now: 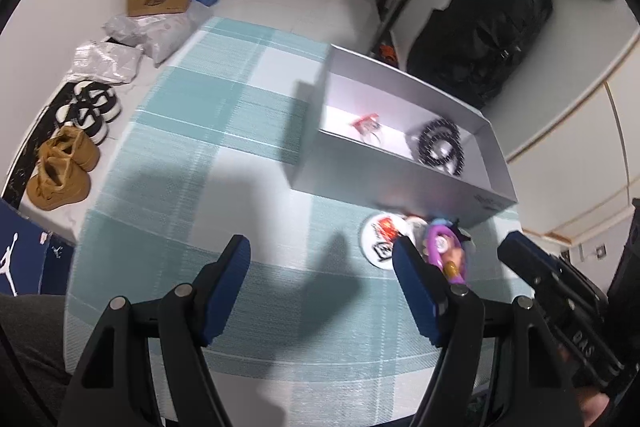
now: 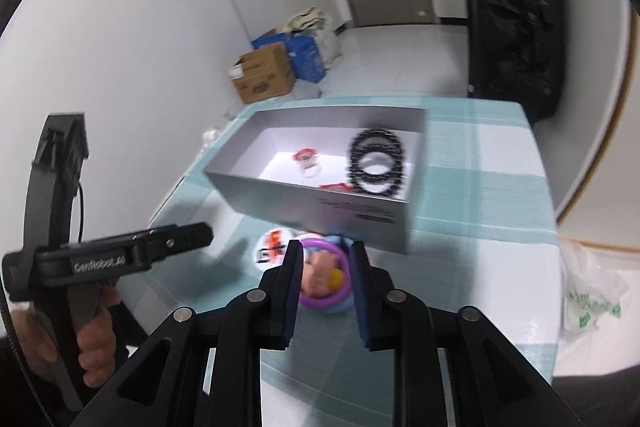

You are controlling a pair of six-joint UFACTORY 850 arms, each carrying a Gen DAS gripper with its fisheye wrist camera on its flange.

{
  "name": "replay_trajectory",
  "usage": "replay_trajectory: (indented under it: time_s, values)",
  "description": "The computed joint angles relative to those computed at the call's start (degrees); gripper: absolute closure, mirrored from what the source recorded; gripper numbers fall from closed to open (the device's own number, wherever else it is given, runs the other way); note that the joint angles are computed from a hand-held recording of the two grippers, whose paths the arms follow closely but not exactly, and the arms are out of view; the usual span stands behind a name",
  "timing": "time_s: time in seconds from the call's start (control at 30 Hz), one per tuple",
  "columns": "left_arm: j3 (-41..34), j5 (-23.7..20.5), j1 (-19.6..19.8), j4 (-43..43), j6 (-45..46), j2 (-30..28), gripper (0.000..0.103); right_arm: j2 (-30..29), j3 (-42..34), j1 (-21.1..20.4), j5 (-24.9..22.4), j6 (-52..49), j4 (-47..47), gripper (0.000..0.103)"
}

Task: Organize jewelry
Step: 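Move both tools toward the purple toy ring in the pile, then grasp the white flag-printed badge with the left tool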

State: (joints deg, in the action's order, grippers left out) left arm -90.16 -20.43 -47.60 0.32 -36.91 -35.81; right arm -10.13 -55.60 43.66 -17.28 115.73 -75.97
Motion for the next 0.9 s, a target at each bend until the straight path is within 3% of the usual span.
replay_trajectory:
  time_s: [0.13,0.37,0.6,0.7,0.73,0.83,0.9]
  values:
    - [-3.33,-3.05,-0.47,-4.04,7.59,-2.50,0.034,0.02,0.14,-0.44,-0.20,-3.68,4.73,0.066]
    - [-9.19,-7.83,-1.65,-0.75,10.30,-6.64,0.034,0.34,0.78,-1.34,0.46,-1.47,2.90,0.056]
    - [-12.22,-11.03,-3.04,9.12,7.61,-8.57,0.034,0.83,1.59,-2.20,1.56,1.63,0.82,0.054]
    - [-11.29,-10.07,-2.64,7.53,10.36,-8.00,0.035,0.89,1.70,-2.42,2.01,1.46,0.86,0.053]
    - [-10.75,-9.66,-2.45,6.76,11.16,-7.65,0.037,0.90,1.69,-2.43,2.05,1.53,0.75,0.053]
    - [-9.78,-8.26,-2.06,3.22,14.89,-6.91,0.067,0.92,1.72,-2.45,2.37,2.61,-0.27,0.053]
    - [-9.40,-7.84,-1.96,1.85,16.27,-6.67,0.066,0.88,1.70,-2.42,2.41,2.86,-0.52,0.053]
